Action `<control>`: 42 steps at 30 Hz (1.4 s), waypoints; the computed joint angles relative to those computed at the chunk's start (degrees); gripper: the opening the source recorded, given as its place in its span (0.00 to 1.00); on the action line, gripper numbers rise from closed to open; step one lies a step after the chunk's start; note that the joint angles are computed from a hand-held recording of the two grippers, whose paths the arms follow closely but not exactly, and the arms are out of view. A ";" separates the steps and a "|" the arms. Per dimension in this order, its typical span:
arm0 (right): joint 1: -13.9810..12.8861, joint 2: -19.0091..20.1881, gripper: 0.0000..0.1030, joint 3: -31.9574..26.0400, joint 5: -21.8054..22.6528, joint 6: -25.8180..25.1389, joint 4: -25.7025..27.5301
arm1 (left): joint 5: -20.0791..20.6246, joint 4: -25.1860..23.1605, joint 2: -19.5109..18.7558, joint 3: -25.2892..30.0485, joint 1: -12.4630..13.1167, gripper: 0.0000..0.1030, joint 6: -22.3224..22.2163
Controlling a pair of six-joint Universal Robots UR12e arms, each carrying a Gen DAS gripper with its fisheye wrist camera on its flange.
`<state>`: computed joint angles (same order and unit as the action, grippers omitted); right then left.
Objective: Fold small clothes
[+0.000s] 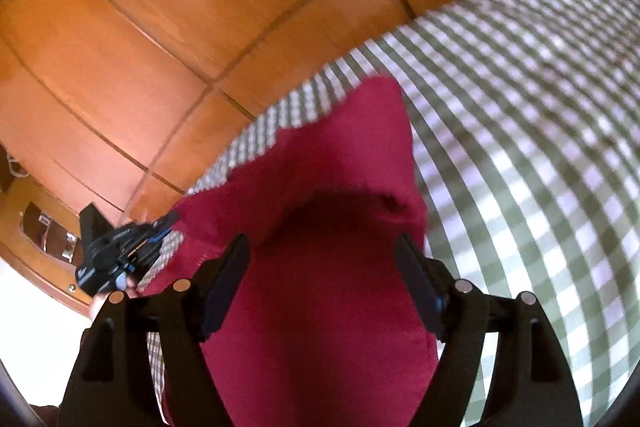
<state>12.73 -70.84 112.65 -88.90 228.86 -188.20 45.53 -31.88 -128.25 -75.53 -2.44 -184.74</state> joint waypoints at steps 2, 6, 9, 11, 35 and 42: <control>0.05 0.50 0.73 -1.26 -0.27 -1.61 0.08 | 2.21 0.59 1.35 -1.76 0.60 0.02 2.41; 0.16 3.24 0.69 -6.42 0.06 -5.50 7.06 | 5.64 -0.85 1.59 -2.84 0.96 0.02 4.58; 1.28 5.87 0.67 -11.33 -4.75 -8.83 18.24 | 10.63 1.27 1.53 -3.78 0.47 0.02 4.52; 1.49 7.37 0.64 -13.00 -5.18 -9.36 22.67 | 14.98 1.01 1.40 -4.11 0.13 0.02 4.22; 12.13 10.48 0.97 -15.48 -19.47 -19.24 27.58 | 23.42 11.59 7.14 -15.91 12.09 0.52 -18.34; 11.67 10.67 0.98 -14.87 -17.61 -17.96 25.75 | 23.74 15.11 5.21 -14.53 17.51 0.52 -31.29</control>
<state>24.40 -60.17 97.78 -106.51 210.90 -162.45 69.27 -16.77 -123.04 -90.06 15.07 -216.03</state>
